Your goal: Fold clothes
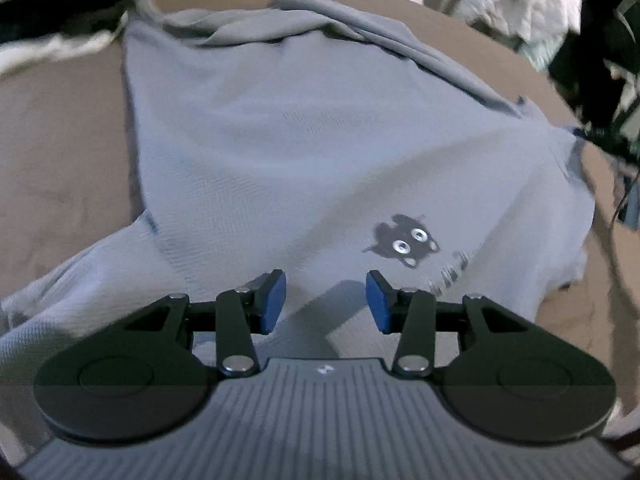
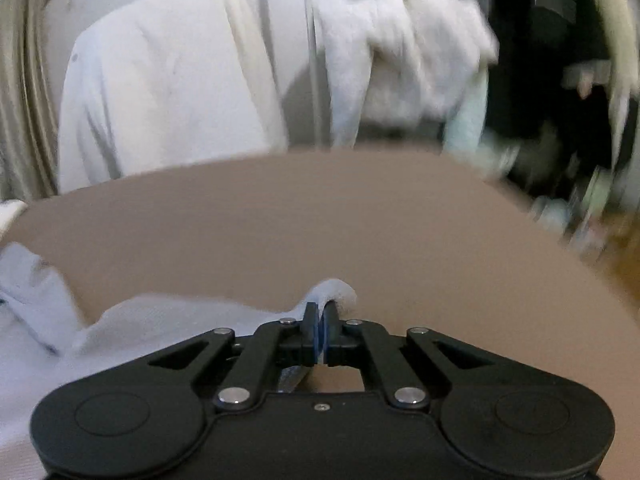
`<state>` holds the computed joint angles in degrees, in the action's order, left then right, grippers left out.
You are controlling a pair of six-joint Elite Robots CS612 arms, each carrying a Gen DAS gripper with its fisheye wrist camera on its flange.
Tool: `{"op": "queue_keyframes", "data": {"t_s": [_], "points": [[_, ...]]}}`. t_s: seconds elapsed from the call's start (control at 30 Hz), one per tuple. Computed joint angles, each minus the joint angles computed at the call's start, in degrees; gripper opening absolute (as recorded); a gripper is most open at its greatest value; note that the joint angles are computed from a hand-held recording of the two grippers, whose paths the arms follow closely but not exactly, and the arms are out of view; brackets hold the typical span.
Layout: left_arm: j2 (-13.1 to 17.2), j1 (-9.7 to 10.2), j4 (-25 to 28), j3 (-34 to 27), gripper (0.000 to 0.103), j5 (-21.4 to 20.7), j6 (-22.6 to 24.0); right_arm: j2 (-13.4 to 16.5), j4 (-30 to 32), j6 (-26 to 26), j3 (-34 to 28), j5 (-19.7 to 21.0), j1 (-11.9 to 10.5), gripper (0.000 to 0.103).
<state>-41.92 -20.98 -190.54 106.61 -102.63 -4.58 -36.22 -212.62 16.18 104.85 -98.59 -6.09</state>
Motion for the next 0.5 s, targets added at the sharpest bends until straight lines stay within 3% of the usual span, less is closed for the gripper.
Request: {"op": "queue_keyframes", "data": {"t_s": [0.07,0.13,0.17,0.2,0.37,0.5], "points": [[-0.2,-0.31,-0.7,0.4,0.045,-1.9,2.5,-0.8,0.3,4.0,2.1,3.4,-1.0,0.018],[-0.2,-0.42,-0.8,0.2,0.045,-4.5,4.4,-1.7,-3.1,8.7,5.0,6.4,-1.0,0.041],[0.0,-0.62,-0.9,0.1,0.045,-5.3,5.5,-2.1,-4.9,10.0,6.3,9.2,-1.1,0.059],[0.1,-0.83,-1.0,0.0,0.045,-6.1,6.7,-2.2,-7.2,10.9,7.8,12.1,-1.3,0.065],[0.7,-1.54,1.0,-0.9,0.046,-9.7,8.9,-1.2,-12.3,10.9,13.0,32.4,-3.1,0.066],[0.8,-1.63,0.8,0.2,0.047,-8.3,6.8,-0.2,-7.7,6.5,13.5,41.2,-1.0,0.072]]}}
